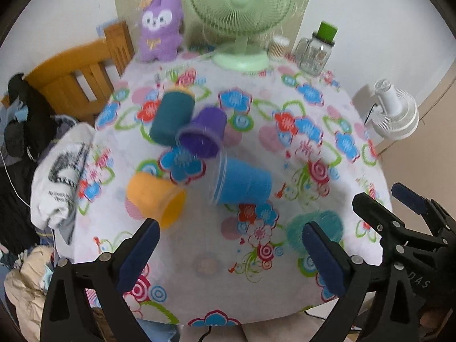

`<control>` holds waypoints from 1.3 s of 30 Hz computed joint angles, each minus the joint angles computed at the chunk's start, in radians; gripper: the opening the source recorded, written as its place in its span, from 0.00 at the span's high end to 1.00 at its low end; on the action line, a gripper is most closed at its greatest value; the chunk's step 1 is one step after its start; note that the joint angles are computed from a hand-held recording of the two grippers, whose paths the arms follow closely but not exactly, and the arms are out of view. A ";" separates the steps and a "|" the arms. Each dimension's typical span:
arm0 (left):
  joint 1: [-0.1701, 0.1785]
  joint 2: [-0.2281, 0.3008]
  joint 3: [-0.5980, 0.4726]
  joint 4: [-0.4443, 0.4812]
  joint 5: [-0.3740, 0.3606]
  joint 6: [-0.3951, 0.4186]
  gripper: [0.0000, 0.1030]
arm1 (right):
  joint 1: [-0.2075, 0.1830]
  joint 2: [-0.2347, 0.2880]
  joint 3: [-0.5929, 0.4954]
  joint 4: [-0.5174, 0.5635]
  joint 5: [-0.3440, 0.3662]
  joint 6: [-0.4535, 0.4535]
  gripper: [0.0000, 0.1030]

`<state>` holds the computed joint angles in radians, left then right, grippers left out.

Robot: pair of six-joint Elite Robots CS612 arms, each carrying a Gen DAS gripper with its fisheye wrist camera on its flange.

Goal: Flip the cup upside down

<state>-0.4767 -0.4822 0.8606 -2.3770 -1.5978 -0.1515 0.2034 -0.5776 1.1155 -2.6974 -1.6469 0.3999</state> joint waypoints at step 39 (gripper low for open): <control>-0.013 -0.144 0.148 -0.231 0.069 0.063 0.00 | 0.044 -0.124 0.076 -0.102 -0.224 0.044 0.03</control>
<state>-0.4902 -0.6259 1.0083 -2.6080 -1.5290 -0.0881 0.2476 -0.7021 1.1913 -2.7989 -1.8713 0.4444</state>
